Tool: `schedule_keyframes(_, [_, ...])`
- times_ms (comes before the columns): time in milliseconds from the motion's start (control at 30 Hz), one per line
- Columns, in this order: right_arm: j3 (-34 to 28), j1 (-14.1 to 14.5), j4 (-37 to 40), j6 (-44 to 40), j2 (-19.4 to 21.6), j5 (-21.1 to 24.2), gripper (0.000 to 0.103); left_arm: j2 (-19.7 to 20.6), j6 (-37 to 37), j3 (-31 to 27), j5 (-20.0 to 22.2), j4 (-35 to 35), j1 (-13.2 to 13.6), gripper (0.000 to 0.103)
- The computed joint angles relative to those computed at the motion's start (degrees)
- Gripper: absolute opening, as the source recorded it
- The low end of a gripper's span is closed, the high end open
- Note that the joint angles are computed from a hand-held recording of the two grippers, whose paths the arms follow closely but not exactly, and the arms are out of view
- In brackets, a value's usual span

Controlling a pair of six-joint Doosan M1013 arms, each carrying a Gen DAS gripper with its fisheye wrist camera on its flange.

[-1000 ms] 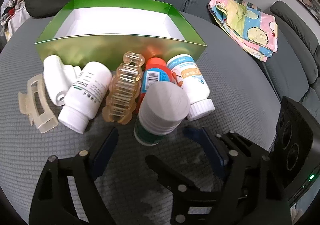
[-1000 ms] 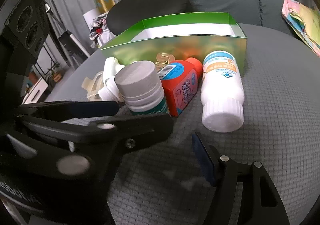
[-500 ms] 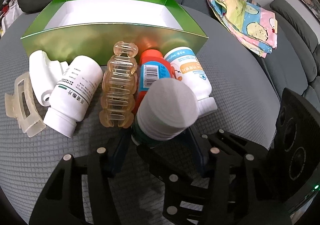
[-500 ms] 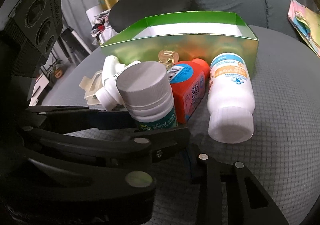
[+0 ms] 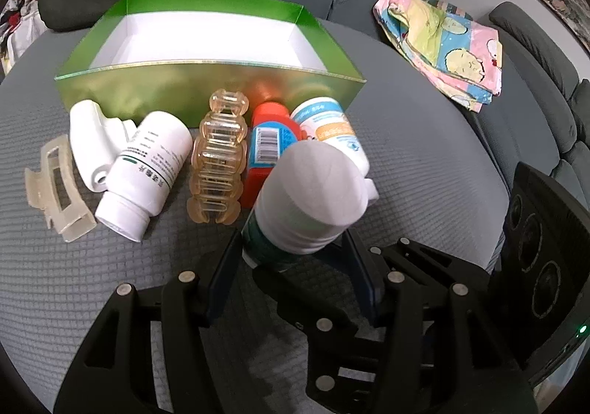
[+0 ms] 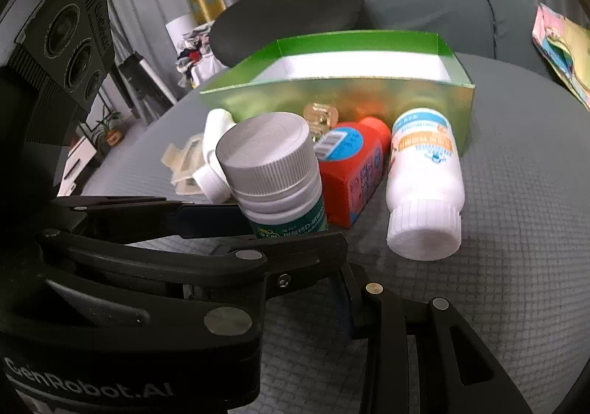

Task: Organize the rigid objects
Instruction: 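Lift the green-label bottle into the green box and open the right gripper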

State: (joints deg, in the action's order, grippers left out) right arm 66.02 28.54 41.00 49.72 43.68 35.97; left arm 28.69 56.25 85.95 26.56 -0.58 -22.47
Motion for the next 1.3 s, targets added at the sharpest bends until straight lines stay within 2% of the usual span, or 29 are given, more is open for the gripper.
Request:
schedule_keyframes(300, [0.7, 0.13, 3.1, -3.57, -1.92, -1.95, 0.038, -1.73, -5.12, 0.15, -1.7, 7.65, -0.59, 0.054])
schedule_keyframes(667, [-6.29, 0.38, 2.7, -3.43, 0.57, -1.95, 0.038, -1.11, -7.24, -3.08, -1.93, 12.53, 0.95, 0.054])
schedule_keyframes(933, [-14.77, 0.47, -0.16, 0.12, 4.41, -0.4, 0.038, 0.54, -4.13, -6.47, -1.81, 10.52, 2.92, 0.054])
schedule_keyframes(1300, [-25.75, 0.73, -7.05, 7.38, 10.73, 4.58, 0.038, 3.69, 2.6, -10.44, 0.35, 0.14, 5.71, 0.054])
